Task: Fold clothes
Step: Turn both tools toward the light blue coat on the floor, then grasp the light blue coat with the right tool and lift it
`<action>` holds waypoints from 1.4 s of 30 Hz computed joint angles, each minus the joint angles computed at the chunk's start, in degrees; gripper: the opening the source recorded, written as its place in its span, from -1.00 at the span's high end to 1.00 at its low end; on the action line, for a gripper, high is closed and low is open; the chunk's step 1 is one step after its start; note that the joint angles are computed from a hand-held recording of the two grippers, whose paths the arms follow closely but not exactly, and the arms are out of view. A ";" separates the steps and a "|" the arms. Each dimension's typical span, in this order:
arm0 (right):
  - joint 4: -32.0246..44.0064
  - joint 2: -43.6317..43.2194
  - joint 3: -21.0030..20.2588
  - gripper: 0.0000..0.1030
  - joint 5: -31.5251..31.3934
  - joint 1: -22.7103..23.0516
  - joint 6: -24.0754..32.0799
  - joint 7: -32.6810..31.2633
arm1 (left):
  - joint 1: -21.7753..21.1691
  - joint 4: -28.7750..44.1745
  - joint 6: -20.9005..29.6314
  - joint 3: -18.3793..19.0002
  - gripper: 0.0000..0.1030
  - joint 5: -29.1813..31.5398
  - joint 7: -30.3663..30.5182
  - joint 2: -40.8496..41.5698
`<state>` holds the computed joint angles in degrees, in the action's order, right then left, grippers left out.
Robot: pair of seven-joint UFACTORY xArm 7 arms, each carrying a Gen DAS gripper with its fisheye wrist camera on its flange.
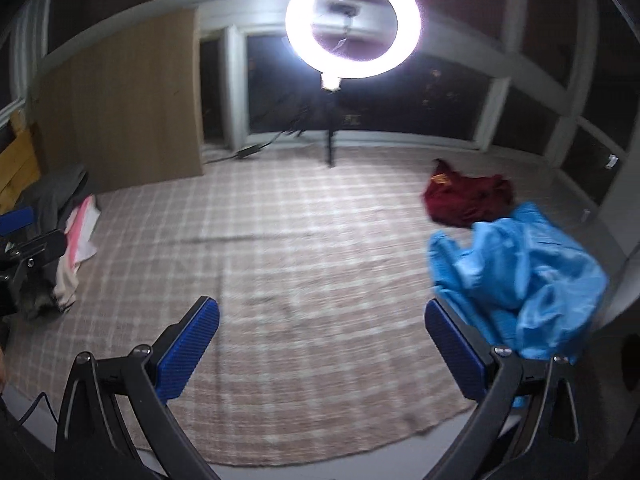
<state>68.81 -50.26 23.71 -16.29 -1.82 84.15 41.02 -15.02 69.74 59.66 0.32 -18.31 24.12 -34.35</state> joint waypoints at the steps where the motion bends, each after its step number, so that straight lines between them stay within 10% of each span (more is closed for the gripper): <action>1: 0.32 -0.41 -0.09 -1.00 -0.62 -0.46 0.89 -0.05 | -0.49 0.32 0.01 -0.04 -0.99 -0.50 0.31 0.08; 24: -3.94 -11.33 -10.42 -1.00 -5.13 -6.82 3.00 -10.31 | -6.09 8.94 -1.45 -9.29 -0.99 0.11 -6.19 6.65; 42: -11.90 -14.54 -30.83 -1.00 -7.92 -14.82 -8.67 -27.70 | -13.65 25.06 -3.76 -23.02 -0.99 19.72 -28.88 25.32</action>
<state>56.91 -64.80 -7.12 -24.21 -16.64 75.48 13.32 -28.68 94.80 55.90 -22.70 1.41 -4.76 -9.03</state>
